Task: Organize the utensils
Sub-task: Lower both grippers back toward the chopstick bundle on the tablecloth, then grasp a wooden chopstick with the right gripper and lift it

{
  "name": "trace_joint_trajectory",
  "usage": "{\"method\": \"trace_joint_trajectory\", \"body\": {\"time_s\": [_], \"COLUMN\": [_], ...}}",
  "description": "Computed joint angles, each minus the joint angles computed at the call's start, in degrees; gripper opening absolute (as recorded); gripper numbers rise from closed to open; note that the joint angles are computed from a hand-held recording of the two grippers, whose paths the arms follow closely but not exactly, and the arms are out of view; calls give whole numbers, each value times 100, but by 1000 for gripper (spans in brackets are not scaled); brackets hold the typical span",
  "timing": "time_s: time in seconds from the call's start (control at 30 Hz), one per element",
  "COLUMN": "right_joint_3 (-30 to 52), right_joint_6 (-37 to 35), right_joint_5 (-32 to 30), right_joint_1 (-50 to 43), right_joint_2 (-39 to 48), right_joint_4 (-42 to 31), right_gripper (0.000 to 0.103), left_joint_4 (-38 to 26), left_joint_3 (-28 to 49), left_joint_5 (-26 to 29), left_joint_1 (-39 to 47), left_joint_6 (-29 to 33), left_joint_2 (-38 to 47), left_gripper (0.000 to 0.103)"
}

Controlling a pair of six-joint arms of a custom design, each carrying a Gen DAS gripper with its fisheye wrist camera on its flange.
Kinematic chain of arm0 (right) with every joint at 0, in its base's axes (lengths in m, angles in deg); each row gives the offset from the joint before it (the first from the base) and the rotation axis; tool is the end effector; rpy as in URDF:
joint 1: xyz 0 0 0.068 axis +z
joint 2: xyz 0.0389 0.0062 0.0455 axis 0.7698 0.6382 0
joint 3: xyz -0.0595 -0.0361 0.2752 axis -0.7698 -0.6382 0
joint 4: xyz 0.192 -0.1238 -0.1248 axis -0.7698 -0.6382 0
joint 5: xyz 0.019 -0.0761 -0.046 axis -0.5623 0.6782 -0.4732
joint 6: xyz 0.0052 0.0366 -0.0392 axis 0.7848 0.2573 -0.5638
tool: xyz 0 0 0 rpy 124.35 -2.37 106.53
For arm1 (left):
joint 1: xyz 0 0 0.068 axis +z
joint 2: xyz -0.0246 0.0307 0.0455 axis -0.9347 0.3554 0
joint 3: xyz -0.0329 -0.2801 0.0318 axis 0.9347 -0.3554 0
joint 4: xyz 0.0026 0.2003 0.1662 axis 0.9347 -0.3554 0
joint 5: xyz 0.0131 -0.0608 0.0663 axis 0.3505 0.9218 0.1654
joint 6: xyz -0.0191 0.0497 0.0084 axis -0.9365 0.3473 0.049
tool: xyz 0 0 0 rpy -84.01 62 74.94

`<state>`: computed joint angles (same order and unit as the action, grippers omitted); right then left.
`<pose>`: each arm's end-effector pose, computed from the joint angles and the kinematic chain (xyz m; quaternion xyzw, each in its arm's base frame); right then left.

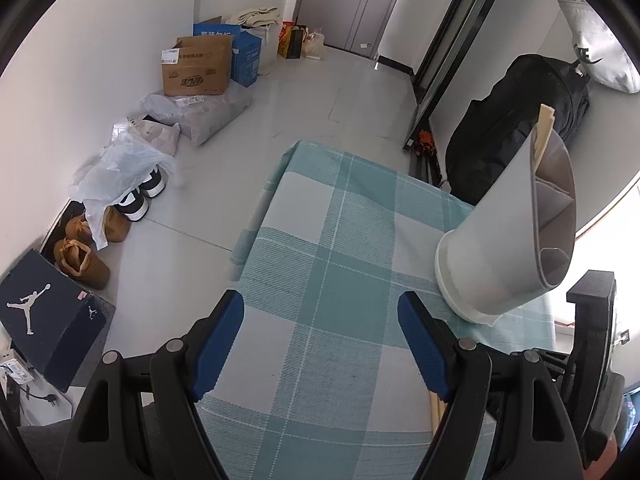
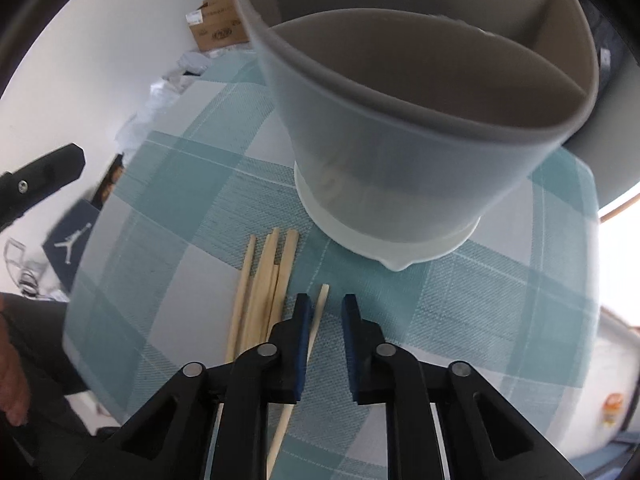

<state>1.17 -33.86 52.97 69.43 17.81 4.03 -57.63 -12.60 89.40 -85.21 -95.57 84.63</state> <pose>0.2814 0.0955 0.0912 -0.1271 0.9822 0.0038 0.1380 0.2202 -0.0647 0.0911 -0.0597 0.9526 -0.1193 0.2735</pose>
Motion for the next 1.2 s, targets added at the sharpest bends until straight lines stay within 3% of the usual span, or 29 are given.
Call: {"method": "trace_joint_trajectory", "body": {"time_s": [0.2,0.5,0.83,1.2], "right_joint_3": [-45,-801,-1071,-1081], "right_joint_6": [187,147,-397,-1222], "right_joint_5": [-781,-2042,-3378,-4822], "right_joint_1": [-471,-1414,-2806,-4425], "right_joint_2": [-147,-967,-1929,-2292], "right_joint_4": [-20,474,168,-329], "right_gripper": [3,3,3,3], "left_joint_4": [-22,-309,-580,-1020], "left_joint_3": [50,240,544,909], "left_joint_5": [100,231,486,-226], "left_joint_1": [57,-224,-720,-1527], "left_joint_6": [77,199,210,236], "left_joint_2": [231,492,954,1320], "left_gripper": [76,76,76,76]}}
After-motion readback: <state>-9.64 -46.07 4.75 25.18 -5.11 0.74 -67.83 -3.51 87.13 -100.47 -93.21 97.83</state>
